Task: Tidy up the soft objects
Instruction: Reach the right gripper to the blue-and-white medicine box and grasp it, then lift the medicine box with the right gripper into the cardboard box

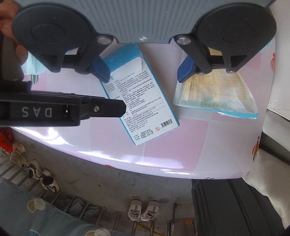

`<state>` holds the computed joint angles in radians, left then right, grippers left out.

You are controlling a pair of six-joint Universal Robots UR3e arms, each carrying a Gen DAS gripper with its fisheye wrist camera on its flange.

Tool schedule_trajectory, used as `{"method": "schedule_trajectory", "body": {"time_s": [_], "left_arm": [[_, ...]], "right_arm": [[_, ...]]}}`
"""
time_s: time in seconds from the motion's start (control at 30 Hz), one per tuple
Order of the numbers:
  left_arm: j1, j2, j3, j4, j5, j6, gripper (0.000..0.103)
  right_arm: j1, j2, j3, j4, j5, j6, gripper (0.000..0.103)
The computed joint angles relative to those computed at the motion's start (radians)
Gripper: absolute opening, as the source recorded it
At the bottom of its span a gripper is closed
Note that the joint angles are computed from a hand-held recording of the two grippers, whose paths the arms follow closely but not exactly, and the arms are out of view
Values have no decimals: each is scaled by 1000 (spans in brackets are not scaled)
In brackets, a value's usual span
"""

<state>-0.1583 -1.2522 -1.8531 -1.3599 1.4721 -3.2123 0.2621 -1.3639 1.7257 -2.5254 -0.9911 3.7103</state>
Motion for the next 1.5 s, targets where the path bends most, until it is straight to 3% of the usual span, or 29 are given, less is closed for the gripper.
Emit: {"method": "schedule_trajectory", "body": {"time_s": [0.17, 0.6, 1.13, 1.5], "left_arm": [[-21, -80, 21, 17, 21, -24, 84], [110, -91, -27, 18, -133, -7, 86], [-20, -75, 44, 61, 10, -14, 82], [-102, 68, 231, -130, 52, -66, 79]], "right_arm": [[-4, 38, 12, -30, 11, 24, 33], [-43, 53, 56, -43, 75, 52, 28], [-46, -2, 36, 22, 114, 15, 29], [-45, -273, 26, 195, 89, 33, 29]]}}
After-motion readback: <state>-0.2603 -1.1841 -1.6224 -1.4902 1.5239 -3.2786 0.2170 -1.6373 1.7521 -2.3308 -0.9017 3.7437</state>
